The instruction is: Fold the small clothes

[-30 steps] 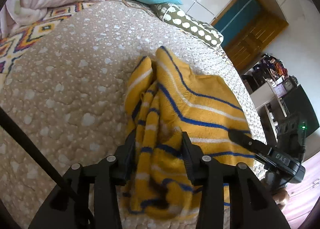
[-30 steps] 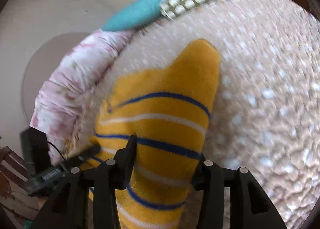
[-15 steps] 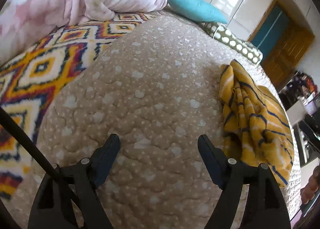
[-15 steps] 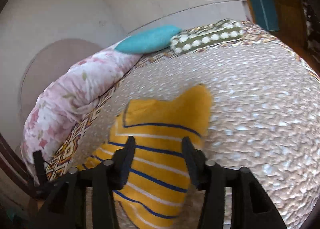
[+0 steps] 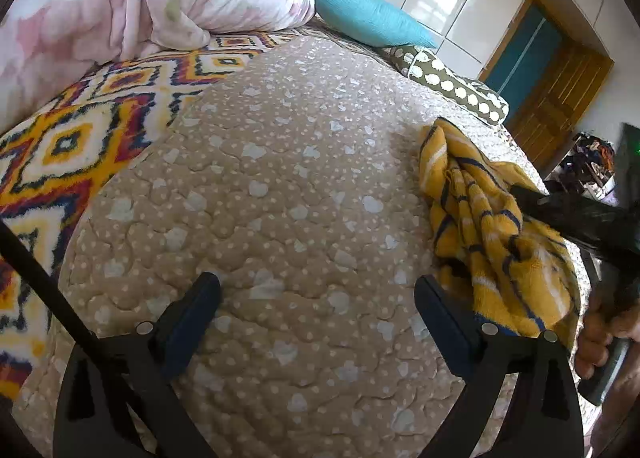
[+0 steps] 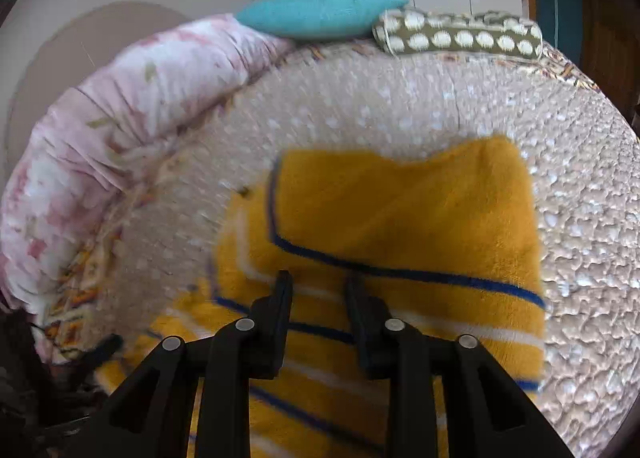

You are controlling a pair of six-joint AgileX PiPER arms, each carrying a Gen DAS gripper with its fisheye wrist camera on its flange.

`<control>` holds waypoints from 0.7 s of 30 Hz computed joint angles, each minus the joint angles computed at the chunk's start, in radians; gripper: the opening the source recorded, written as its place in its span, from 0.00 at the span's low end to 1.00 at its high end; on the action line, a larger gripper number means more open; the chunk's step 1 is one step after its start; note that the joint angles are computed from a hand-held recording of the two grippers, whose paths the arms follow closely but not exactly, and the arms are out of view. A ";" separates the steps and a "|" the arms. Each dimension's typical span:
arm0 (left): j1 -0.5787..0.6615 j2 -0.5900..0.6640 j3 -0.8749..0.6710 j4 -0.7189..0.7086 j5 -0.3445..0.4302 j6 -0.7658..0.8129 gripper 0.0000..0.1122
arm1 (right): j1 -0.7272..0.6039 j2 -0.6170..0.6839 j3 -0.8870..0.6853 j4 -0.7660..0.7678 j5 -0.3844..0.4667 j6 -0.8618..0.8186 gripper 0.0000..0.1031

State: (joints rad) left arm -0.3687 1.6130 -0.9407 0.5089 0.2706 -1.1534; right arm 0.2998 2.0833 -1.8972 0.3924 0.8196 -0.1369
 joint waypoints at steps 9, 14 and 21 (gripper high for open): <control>0.016 -0.016 0.030 -0.005 -0.046 -0.009 0.86 | 0.007 -0.081 0.280 0.404 0.017 -0.332 0.31; 0.021 -0.017 0.035 -0.011 -0.055 -0.001 0.86 | -0.004 -0.191 0.447 0.491 0.022 -0.485 0.31; 0.008 -0.006 0.024 0.027 -0.041 -0.029 0.89 | -0.125 -0.443 0.805 0.626 -0.049 -0.702 0.31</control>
